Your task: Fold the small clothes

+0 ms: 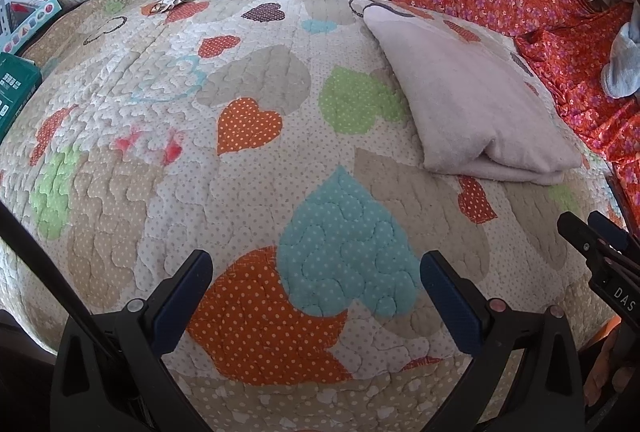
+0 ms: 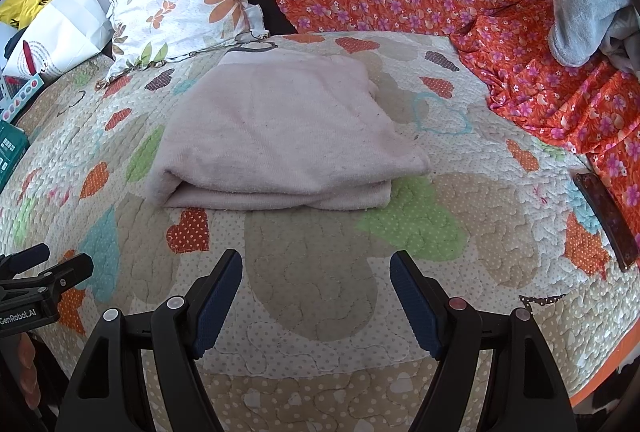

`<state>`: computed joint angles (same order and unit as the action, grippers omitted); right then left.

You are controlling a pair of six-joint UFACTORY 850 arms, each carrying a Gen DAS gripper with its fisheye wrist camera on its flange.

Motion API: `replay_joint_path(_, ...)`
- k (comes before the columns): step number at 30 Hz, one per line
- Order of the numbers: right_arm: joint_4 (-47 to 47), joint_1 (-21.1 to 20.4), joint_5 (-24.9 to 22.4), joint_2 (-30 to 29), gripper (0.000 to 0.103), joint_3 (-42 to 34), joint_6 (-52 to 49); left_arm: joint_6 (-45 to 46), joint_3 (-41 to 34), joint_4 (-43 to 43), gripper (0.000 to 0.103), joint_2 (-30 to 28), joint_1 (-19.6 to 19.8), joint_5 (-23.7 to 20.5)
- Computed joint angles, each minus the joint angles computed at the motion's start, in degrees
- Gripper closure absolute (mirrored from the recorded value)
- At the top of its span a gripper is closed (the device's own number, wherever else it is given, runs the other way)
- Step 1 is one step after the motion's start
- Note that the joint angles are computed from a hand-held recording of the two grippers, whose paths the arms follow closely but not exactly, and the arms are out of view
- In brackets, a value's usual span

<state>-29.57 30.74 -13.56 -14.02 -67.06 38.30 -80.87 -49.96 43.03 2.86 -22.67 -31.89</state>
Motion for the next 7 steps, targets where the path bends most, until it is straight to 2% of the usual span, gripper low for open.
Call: replay_joint_path(7, -1.9, 0.3, -0.3, -0.8, 0.022, -0.5, 1.1, -0.5, 0.3, 1.6, 0.000, 0.2, -0.4, 0.5)
